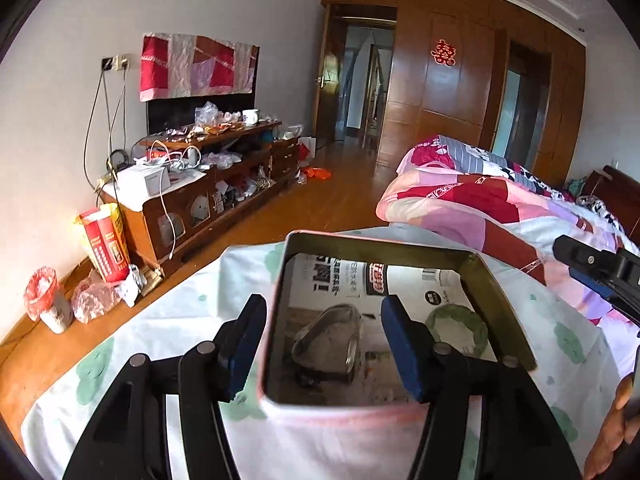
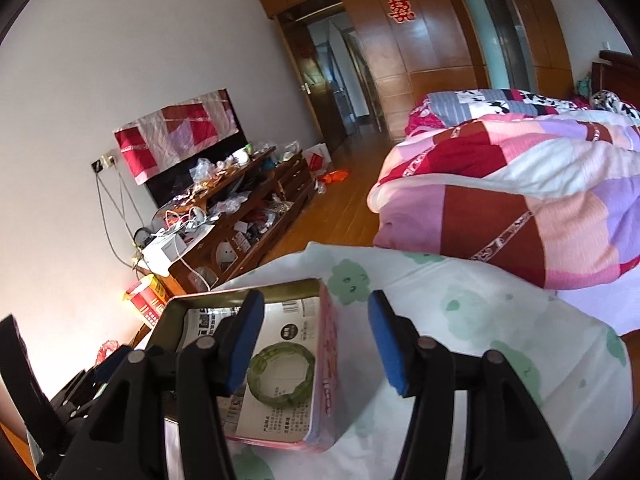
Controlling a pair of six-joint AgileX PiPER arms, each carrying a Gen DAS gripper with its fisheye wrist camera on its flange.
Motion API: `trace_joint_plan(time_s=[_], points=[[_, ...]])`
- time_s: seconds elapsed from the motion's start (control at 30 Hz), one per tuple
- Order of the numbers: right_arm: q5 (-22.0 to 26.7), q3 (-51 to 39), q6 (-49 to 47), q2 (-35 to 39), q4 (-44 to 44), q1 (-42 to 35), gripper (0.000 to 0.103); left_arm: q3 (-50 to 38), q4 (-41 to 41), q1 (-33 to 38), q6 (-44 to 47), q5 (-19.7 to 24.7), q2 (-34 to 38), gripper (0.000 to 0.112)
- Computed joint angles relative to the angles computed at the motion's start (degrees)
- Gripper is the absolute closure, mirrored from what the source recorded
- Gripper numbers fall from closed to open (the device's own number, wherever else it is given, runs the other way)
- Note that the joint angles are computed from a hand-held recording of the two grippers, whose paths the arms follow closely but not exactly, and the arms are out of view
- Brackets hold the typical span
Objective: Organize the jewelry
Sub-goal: 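Lower the watch into the pink tin with the left gripper while the right drops the jade bangle in, then open and withdraw both grippers from the pink tin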
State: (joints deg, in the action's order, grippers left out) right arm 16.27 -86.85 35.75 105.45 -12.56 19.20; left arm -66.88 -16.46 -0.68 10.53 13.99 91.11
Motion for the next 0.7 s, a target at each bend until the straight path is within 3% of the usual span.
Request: trace_joint_plan(time_s=[0.17, 0.33, 0.53, 0.7], points=[[0.97, 4.97, 4.23, -5.17, -4.48, 0.22, 0.04, 6.74, -6.5, 2.06, 6.89, 0.7, -6.71, 0.052], [0.27, 14.21, 17.35, -11.01, -18.19, 1.63, 0.039, 12.87, 12.64, -0.52, -11.76, 0.02, -12.07, 0.052], [1.09, 21.87, 30.31, -15.83, -31.61, 3.85, 0.039, 16.9, 15.22, -1.39, -16.74, 1.0, -15.53, 0.052], [2.72, 26.03, 38.2, -18.63, -40.81, 7.02, 0.039, 19.88, 35.9, -6.16, -37.14, 2.09, -19.37, 0.052]])
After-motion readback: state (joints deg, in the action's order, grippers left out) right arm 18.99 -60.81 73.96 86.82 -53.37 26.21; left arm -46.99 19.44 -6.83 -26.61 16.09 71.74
